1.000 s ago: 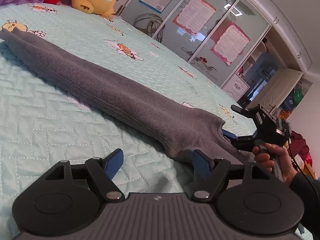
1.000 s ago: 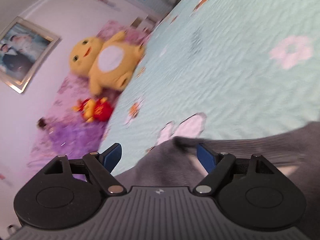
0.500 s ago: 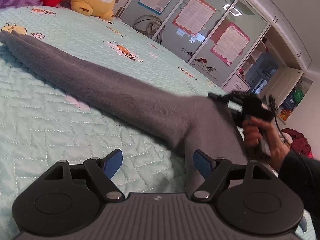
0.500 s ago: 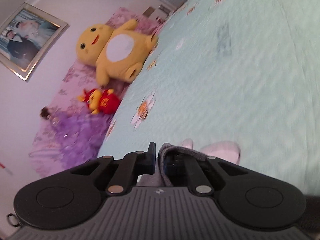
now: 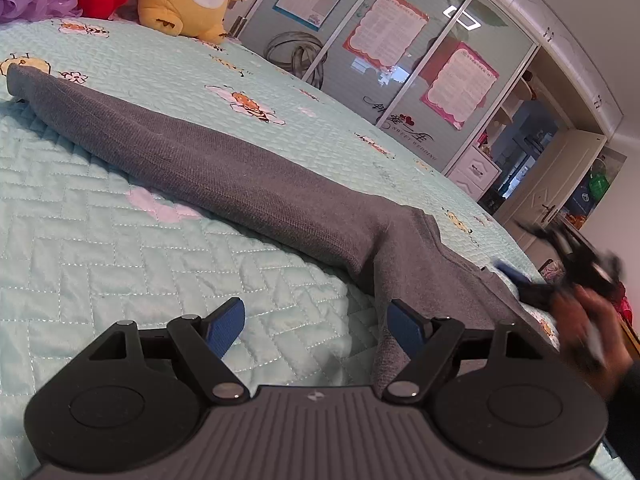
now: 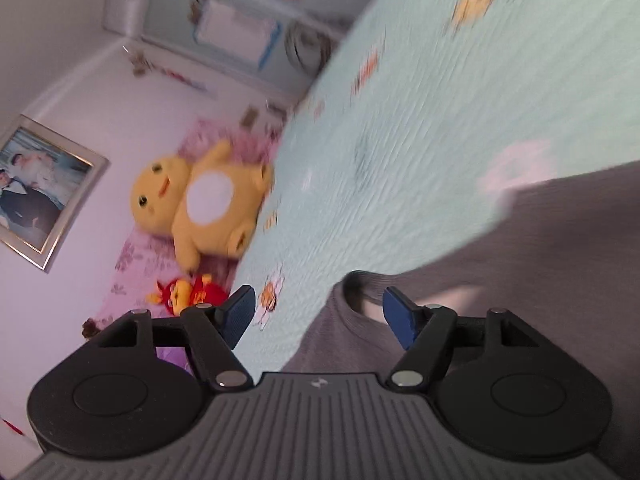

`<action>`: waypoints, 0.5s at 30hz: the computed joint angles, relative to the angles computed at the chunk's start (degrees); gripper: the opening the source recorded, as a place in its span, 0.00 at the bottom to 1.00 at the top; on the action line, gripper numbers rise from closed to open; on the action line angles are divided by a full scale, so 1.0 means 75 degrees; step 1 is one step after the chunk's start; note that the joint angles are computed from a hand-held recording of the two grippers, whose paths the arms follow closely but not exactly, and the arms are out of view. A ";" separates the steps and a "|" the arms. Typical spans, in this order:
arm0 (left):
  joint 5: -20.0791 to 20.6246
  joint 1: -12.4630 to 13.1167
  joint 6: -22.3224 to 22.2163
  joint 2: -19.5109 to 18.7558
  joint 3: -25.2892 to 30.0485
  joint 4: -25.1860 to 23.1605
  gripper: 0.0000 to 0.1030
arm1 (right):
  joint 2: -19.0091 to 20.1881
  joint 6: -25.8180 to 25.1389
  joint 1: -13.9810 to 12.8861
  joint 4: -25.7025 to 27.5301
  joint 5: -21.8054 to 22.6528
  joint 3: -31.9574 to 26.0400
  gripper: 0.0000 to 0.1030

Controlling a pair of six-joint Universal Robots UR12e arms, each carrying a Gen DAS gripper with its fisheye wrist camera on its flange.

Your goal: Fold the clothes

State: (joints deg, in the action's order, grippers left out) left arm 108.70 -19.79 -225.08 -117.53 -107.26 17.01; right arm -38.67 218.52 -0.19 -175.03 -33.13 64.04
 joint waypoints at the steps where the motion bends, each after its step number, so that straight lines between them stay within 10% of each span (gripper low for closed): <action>1: -0.0002 0.0001 -0.0011 -0.0001 -0.0012 0.0035 0.79 | -0.0325 -0.0206 -0.0111 -0.0340 -0.0271 0.0574 0.69; 5: 0.0047 -0.0009 -0.0084 0.0003 -0.0066 0.0208 0.79 | -0.1717 -0.2134 -0.0425 -0.0836 -0.2597 0.2716 0.69; 8: -0.0213 0.0030 -0.0052 0.0139 -0.0043 0.0056 0.78 | -0.2280 -0.2259 -0.0833 -0.1365 -0.3601 0.3771 0.69; 15: -0.2986 0.0342 0.1270 -0.0253 0.1713 -0.0920 0.85 | -0.2368 -0.0606 -0.1955 -0.3846 -0.1872 0.5400 0.67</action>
